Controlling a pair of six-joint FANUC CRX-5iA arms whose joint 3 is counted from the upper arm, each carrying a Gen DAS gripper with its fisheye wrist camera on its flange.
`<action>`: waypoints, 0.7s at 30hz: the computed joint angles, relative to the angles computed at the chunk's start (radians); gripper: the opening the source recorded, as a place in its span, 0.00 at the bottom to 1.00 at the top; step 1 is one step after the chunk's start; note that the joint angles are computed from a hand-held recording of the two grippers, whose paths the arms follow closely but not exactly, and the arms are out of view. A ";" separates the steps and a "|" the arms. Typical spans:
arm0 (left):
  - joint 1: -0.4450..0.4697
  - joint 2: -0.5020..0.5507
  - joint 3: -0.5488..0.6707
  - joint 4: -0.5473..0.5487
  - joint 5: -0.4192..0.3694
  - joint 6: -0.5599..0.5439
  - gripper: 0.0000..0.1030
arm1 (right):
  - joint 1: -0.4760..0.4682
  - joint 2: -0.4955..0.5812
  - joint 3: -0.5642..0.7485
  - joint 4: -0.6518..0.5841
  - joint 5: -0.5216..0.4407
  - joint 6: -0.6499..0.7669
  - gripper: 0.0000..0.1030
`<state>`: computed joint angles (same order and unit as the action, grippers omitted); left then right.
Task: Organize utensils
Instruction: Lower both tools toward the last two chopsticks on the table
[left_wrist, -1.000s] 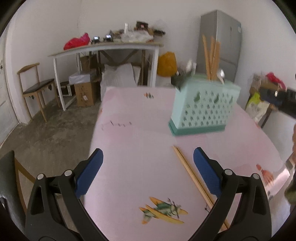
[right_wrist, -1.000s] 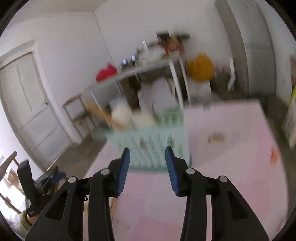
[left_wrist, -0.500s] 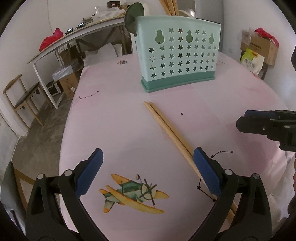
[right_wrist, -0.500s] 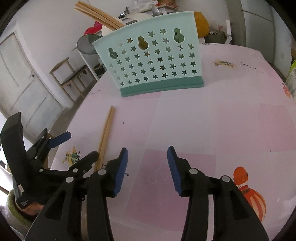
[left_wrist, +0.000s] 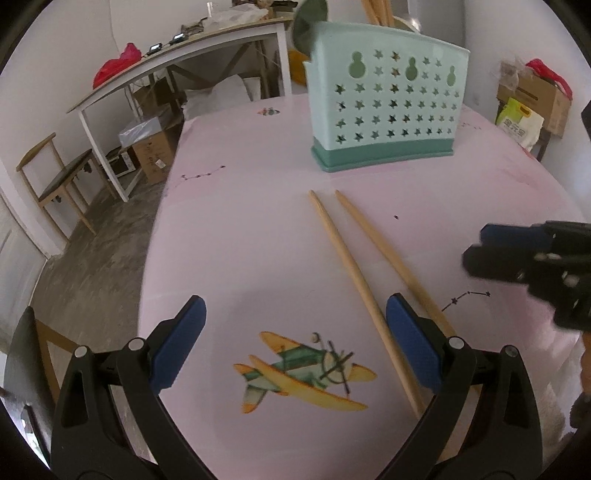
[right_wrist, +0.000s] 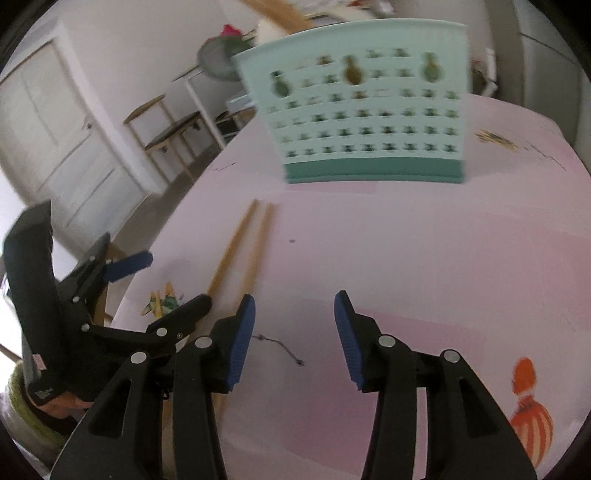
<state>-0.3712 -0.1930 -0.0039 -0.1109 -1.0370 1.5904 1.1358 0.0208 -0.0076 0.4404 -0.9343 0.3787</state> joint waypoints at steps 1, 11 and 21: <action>0.002 -0.001 0.000 0.001 0.002 0.001 0.90 | -0.001 0.008 0.009 -0.007 0.001 0.018 0.42; 0.108 -0.018 -0.046 0.198 0.009 -0.095 0.49 | 0.004 0.085 0.107 -0.067 -0.029 0.188 0.23; 0.138 -0.022 -0.080 0.306 0.031 -0.131 0.39 | 0.023 0.117 0.130 -0.001 -0.102 0.177 0.07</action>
